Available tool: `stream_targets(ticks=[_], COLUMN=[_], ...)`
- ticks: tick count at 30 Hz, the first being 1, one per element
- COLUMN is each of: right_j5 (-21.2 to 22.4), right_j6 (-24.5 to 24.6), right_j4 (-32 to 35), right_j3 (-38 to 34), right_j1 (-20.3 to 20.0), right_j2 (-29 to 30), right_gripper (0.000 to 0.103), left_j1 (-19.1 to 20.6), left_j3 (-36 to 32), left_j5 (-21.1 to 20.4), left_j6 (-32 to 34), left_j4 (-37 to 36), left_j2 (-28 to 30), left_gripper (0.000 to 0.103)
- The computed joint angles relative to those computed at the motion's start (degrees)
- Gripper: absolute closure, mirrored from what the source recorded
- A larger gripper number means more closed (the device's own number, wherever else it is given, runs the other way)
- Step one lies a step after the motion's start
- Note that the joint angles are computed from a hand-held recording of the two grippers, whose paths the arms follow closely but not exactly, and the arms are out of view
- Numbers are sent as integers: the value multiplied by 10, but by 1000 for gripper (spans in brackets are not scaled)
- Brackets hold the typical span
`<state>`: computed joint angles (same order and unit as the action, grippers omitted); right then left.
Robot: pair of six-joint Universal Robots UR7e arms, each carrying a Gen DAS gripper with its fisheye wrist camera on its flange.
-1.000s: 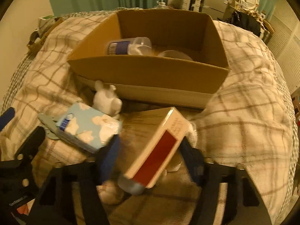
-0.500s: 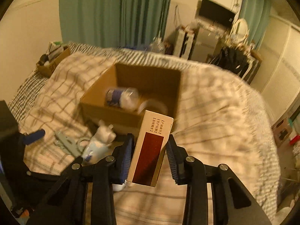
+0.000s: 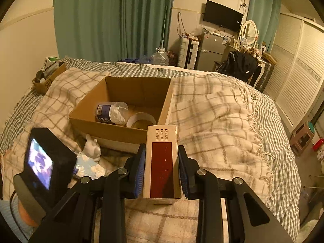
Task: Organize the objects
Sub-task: 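Grasp the blue-white tissue pack with the left tool while the right tool holds the box, then drop the tissue pack and red box into the cardboard box, opening both tools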
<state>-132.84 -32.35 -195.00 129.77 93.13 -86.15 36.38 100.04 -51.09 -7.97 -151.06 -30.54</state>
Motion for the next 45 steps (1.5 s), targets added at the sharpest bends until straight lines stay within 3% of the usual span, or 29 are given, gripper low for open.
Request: stream_targets(ticks=[1, 2, 7, 12, 21, 26, 34, 45], right_j5=[2, 3, 8, 9, -11, -27, -11, 14], right_j6=[-1, -1, 1, 16, 28, 22, 19, 3], right_j4=[1, 3, 17, 44, 78, 95, 142, 172], right_j3=[0, 0, 2, 3, -6, -35, -131, -274], right_j1=[0, 0, 8, 27, 96, 134, 148, 81], right_j2=[0, -1, -17, -43, -72, -64, -8, 106], right_gripper=[75, 75, 75, 75, 75, 75, 75, 75], left_j1=[0, 1, -15, -33, -63, -58, -46, 16], left_j3=[2, 5, 32, 65, 63, 21, -71, -244], left_j5=[-11, -24, -11, -27, -60, -73, -29, -21], left_j6=[2, 4, 6, 5, 38, 49, 93, 123], left_j4=[0, -1, -37, -70, -89, -61, -41, 32], left_j2=[-3, -8, -30, -75, -128, -142, -114, 2], left_gripper=[77, 82, 84, 84, 84, 84, 84, 84])
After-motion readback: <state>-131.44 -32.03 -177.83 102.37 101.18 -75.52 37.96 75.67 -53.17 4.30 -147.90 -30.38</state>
